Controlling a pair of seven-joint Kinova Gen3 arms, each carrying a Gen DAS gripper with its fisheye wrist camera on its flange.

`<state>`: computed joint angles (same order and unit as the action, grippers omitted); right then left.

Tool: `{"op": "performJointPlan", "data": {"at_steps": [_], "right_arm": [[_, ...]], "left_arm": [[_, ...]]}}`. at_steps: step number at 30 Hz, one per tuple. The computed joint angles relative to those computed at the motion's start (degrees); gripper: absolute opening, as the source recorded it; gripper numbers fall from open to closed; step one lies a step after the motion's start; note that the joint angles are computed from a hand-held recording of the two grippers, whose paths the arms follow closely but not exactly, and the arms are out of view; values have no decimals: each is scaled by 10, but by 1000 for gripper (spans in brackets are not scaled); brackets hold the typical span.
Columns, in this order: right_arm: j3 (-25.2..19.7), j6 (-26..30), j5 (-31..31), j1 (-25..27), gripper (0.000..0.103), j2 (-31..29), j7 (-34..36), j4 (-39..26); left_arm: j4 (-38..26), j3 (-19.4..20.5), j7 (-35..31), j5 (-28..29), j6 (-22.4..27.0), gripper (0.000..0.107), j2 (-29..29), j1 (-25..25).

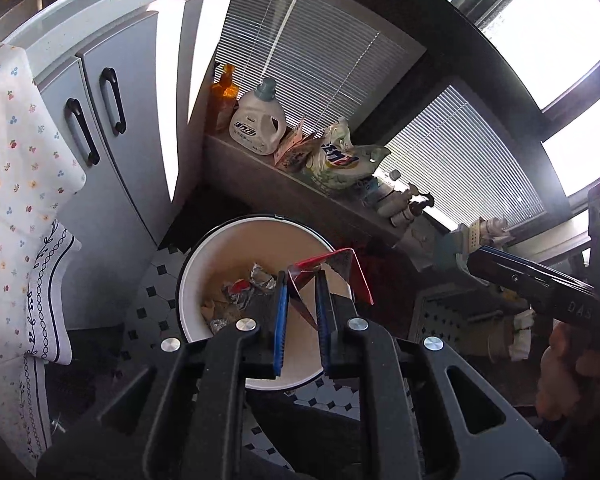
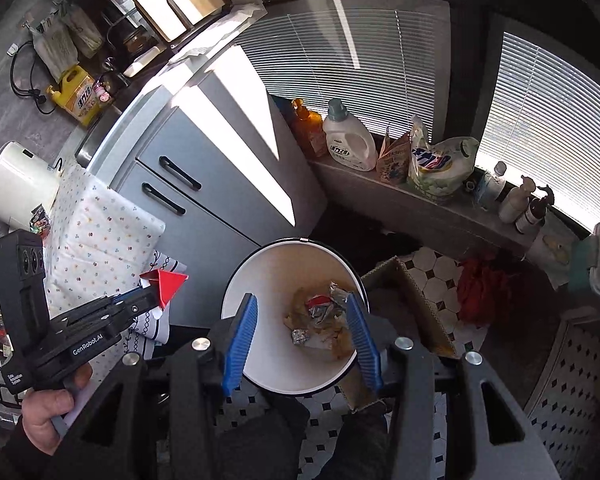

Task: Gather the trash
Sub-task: 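Open the left gripper over the white bin to drop the wrapper piece, then move both grippers back to the trash on the counter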

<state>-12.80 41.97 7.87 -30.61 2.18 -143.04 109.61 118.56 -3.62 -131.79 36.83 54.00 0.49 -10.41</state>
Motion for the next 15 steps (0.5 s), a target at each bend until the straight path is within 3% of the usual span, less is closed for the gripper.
{"op": "performJointPlan", "data": {"at_steps": [3, 10, 15], "right_arm": [[0, -1, -2, 0, 47, 2, 1, -1], [-2, -9, -3, -13, 49, 25, 5, -24], [-4, -11, 21, -45, 56, 52, -3, -63]], "left_arm": [[0, -1, -2, -1, 7, 40, -1, -1], [-9, -19, -9, -14, 18, 53, -18, -19], [-23, -47, -17, -24, 19, 73, -36, -46]]}}
